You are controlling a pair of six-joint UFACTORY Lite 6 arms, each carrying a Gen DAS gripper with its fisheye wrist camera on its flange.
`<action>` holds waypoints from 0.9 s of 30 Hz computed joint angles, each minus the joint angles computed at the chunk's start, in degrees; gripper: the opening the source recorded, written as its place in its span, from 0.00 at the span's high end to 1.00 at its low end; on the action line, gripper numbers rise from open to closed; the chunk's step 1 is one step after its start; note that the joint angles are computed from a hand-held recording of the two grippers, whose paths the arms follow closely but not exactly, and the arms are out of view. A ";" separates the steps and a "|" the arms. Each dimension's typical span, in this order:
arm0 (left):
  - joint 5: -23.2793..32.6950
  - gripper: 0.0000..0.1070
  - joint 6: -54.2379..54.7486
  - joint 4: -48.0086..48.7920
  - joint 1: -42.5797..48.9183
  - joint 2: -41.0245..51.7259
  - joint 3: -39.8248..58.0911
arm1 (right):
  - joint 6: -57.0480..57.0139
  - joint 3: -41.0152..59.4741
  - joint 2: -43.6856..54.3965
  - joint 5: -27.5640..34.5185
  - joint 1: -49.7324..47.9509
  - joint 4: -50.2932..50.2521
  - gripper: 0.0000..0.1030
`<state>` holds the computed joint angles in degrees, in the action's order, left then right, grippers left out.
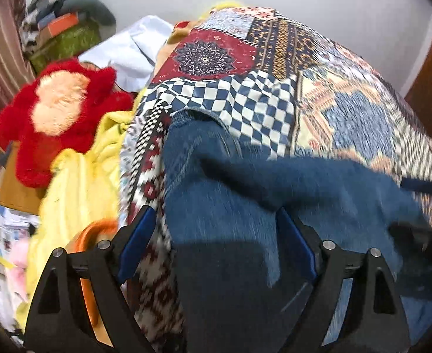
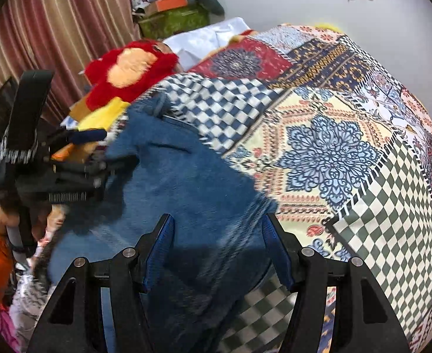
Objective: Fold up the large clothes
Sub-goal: 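Release the folded jacket and raise both tools away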
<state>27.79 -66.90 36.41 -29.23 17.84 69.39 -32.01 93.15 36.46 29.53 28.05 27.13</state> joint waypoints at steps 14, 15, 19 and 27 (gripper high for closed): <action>13.47 0.17 -4.78 3.32 -8.15 -10.58 2.62 | -7.71 -9.95 -14.34 1.25 -7.17 12.54 0.32; 15.71 0.17 -6.23 4.56 -10.28 -13.11 2.34 | -8.26 -11.01 -16.50 1.64 -7.54 13.33 0.32; 26.44 0.17 -12.47 10.04 -20.93 -21.88 3.84 | -9.68 -17.38 -30.29 3.34 -8.36 16.43 0.32; 61.69 0.17 -24.99 29.59 -56.24 -21.93 20.01 | -3.01 -27.18 -62.27 5.26 -6.16 13.66 0.32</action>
